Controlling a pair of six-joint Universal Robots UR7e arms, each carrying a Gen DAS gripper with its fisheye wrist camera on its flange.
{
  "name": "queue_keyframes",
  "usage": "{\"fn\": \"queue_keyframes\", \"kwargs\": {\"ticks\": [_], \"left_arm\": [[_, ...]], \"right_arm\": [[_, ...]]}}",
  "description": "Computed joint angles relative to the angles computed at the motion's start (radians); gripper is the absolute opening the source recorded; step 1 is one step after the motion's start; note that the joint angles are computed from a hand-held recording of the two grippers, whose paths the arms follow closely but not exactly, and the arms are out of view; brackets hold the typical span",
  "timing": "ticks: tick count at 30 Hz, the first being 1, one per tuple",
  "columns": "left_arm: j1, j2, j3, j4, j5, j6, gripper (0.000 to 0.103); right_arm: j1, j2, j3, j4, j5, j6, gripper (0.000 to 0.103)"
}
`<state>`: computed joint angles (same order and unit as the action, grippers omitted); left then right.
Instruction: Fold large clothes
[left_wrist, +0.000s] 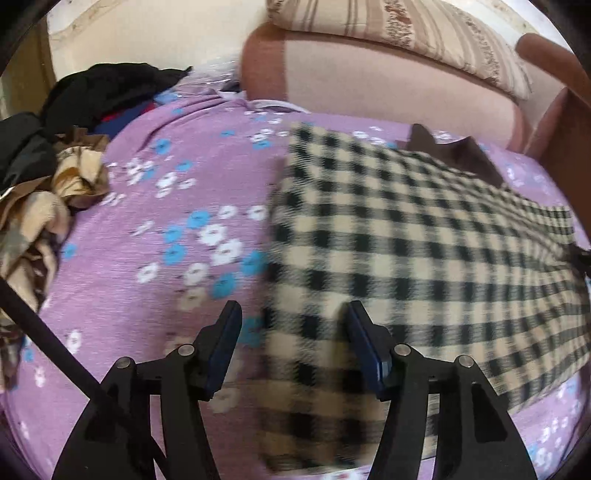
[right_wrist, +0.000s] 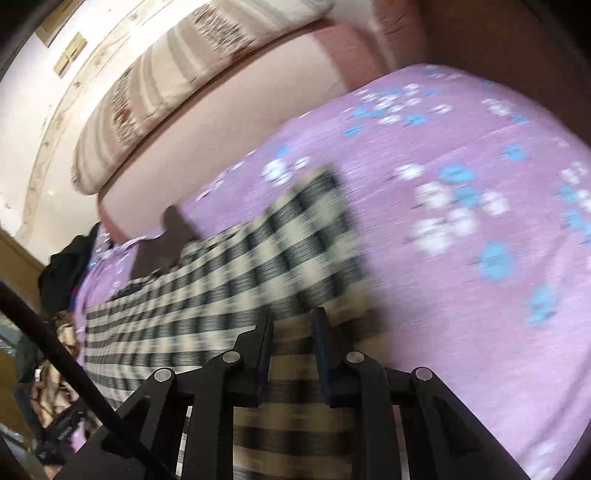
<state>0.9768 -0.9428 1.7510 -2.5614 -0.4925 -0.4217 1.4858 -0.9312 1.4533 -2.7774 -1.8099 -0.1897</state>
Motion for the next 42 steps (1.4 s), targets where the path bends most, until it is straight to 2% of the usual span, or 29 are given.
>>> {"fn": "queue_keyframes", "kwargs": {"ticks": [2,3,4,6,8,10,13,16,19,22,24,28,29,31,34,38,42], "left_arm": [[0.005,-0.020,0.011,0.050,0.033,-0.052,0.058],[0.008,-0.032,0.017,0.075,0.044,-0.079,0.058],[0.011,-0.045,0.024,0.091,0.046,-0.100,0.058],[0.014,-0.073,0.044,0.084,0.035,-0.119,0.058],[0.006,-0.094,0.061,0.096,0.067,-0.152,0.058],[-0.001,-0.114,0.083,0.066,0.067,-0.150,0.058],[-0.002,-0.145,0.113,-0.011,-0.011,-0.118,0.058],[0.001,-0.158,0.122,-0.004,-0.083,-0.119,0.058],[-0.003,-0.171,0.140,0.007,-0.134,-0.128,0.058],[-0.001,-0.212,0.193,-0.037,-0.233,-0.167,0.059],[0.003,-0.242,0.240,-0.088,-0.314,-0.212,0.061],[0.012,-0.246,0.317,-0.243,-0.460,-0.250,0.072],[0.007,-0.235,0.333,-0.298,-0.465,-0.247,0.078],[-0.005,-0.211,0.336,-0.346,-0.461,-0.239,0.082],[0.011,-0.182,0.326,-0.404,-0.536,-0.241,0.085],[0.027,-0.144,0.297,-0.458,-0.536,-0.239,0.088],[0.057,-0.128,0.262,-0.483,-0.559,-0.232,0.088]], "right_arm": [[0.001,-0.013,0.010,-0.027,-0.046,-0.022,0.025],[-0.001,-0.024,0.018,-0.038,-0.073,-0.016,0.029],[-0.004,-0.036,0.029,-0.050,-0.085,-0.013,0.037],[-0.009,-0.058,0.046,-0.062,-0.076,-0.008,0.038],[-0.007,-0.077,0.064,-0.067,-0.063,-0.005,0.038],[0.001,-0.097,0.092,-0.074,-0.042,-0.009,0.039],[0.020,-0.138,0.143,-0.034,0.038,-0.019,0.046],[0.037,-0.186,0.209,0.044,0.122,-0.040,0.052],[0.054,-0.224,0.272,0.093,0.158,-0.081,0.052],[0.043,-0.265,0.350,0.114,0.209,-0.068,0.059],[0.029,-0.281,0.389,0.152,0.236,-0.056,0.059],[0.000,-0.287,0.455,0.181,0.256,-0.013,0.059],[-0.004,-0.289,0.471,0.159,0.260,-0.007,0.059],[0.005,-0.282,0.480,0.115,0.244,-0.012,0.059],[0.021,-0.255,0.469,0.047,0.186,0.025,0.061],[0.000,-0.246,0.453,0.016,0.211,0.109,0.061],[-0.020,-0.236,0.437,-0.024,0.232,0.154,0.061]]}}
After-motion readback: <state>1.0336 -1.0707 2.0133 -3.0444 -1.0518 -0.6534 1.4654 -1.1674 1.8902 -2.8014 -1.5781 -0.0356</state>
